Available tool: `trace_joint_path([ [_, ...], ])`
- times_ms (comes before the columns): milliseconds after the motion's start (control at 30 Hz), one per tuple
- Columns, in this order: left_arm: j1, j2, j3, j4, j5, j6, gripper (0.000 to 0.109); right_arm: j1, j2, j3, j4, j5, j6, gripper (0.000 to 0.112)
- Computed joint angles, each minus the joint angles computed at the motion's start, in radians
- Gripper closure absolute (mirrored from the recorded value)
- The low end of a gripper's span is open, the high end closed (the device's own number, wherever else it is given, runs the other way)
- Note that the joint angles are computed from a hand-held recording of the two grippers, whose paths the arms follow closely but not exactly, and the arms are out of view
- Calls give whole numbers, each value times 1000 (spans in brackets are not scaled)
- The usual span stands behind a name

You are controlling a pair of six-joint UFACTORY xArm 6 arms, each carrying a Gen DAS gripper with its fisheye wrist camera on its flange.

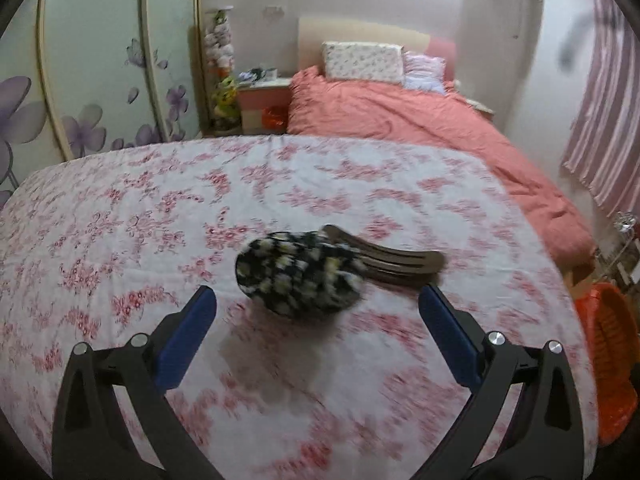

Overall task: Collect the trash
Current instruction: 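Grasp the black-white floral cloth with the left tool, then grasp the brown plastic hair clip with the right tool while the left tool holds the cloth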

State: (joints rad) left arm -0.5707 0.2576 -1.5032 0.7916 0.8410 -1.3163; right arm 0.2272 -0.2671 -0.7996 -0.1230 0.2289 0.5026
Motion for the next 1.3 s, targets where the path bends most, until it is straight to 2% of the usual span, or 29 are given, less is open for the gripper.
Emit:
trace_joint_path([
  [133, 34, 46, -33, -44, -32, 47, 10, 24, 40, -37, 12, 23, -18, 52],
  [200, 45, 59, -38, -54, -45, 57, 15, 32, 57, -51, 12, 28, -18, 52],
  [333, 80, 75, -34, -149, -87, 140, 67, 54, 92, -86, 27, 45, -35, 52],
  [367, 86, 69, -20, -159, -98, 153, 75, 64, 105, -99, 25, 47, -34, 52],
  [467, 94, 18, 49, -139, -126, 169, 83, 89, 136, -133, 33, 52, -47, 52],
  [700, 117, -154, 241, -87, -120, 151, 83, 173, 270, -284, 122, 57, -150, 52],
  [833, 137, -229, 334, -62, -101, 125, 76, 234, 381, -413, 219, 77, -257, 52],
  [933, 154, -247, 371, -79, -127, 110, 69, 269, 474, -526, 263, 107, -302, 53],
  [1167, 166, -260, 396, -104, -157, 108, 61, 296, 647, -762, 184, 176, -246, 53],
  [1300, 164, -255, 391, -104, -147, 117, 59, 306, 743, -912, 171, 250, -271, 59],
])
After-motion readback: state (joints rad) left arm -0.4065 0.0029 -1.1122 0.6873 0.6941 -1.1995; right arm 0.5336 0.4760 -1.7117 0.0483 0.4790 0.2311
